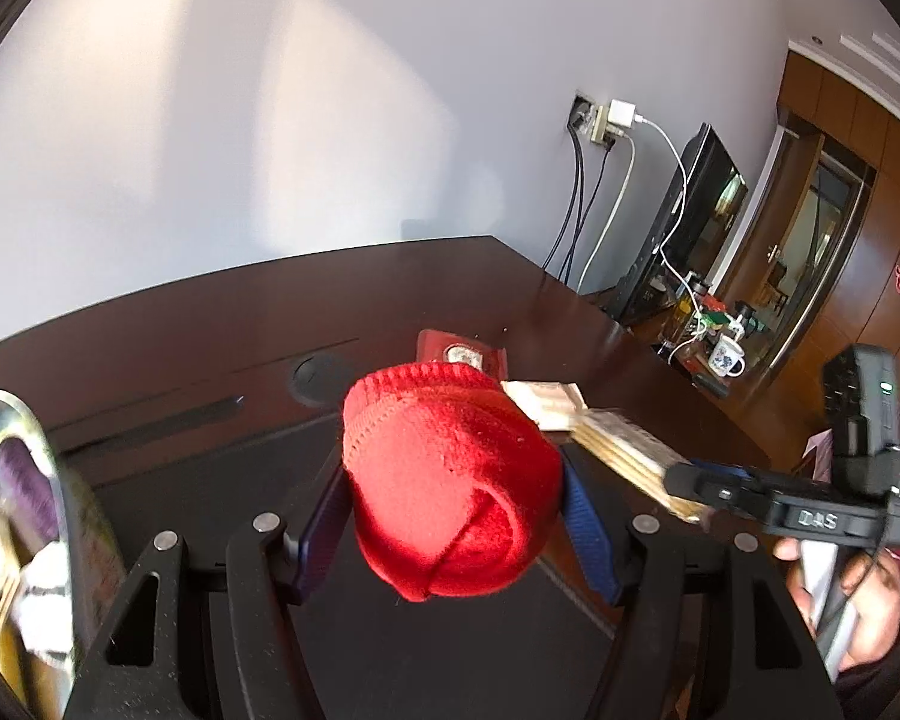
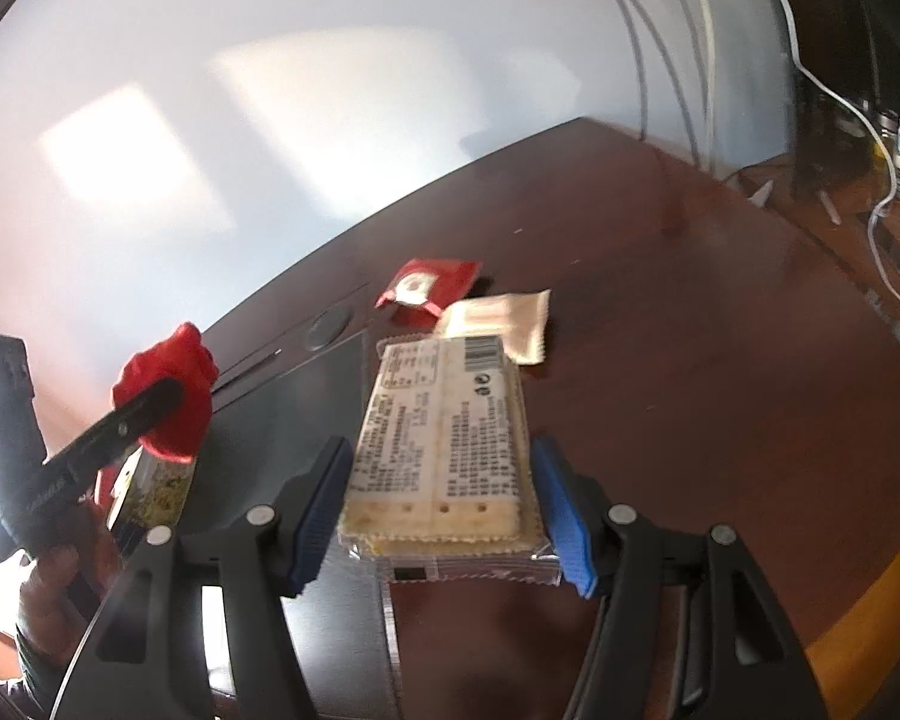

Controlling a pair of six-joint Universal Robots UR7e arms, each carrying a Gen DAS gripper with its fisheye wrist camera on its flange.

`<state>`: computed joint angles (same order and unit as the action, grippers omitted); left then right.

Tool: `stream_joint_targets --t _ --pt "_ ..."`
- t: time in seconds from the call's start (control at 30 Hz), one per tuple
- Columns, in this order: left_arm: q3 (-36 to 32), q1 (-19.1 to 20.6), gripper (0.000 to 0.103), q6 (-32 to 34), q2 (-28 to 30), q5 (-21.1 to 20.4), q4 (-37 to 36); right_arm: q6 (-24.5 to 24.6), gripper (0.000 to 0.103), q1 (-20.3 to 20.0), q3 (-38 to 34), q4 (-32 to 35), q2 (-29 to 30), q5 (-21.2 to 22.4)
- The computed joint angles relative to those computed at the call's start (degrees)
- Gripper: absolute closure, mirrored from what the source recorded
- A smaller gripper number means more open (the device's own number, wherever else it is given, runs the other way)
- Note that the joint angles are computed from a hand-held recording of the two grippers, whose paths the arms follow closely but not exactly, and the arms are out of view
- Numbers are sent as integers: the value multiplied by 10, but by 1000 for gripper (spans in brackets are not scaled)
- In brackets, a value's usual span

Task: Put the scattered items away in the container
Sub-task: 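Carry the red hat and snack bar into the tin and release both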

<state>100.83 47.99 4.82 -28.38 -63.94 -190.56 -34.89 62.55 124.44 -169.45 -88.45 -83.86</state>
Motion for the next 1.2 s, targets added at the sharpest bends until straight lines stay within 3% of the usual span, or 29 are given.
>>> stream_joint_targets --t 0.17,0.37,0.47,0.73,1.03,1.2 --pt "77 2 36 8 -70 35 -44 -7 41 45 -2 6 29 -6" --pt "126 38 36 28 -163 142 -50 -35 41 149 -26 12 102 -13" --pt "123 68 36 23 -194 171 -23 -48 41 200 -40 7 148 -19" --pt "92 115 36 12 -205 182 23 -56 41 288 -101 -8 276 -70" --pt "51 145 35 2 -184 191 27 -70 41 329 -148 -40 365 -127" --pt "51 152 34 -15 -181 195 22 -78 40 341 -143 -58 380 -140"
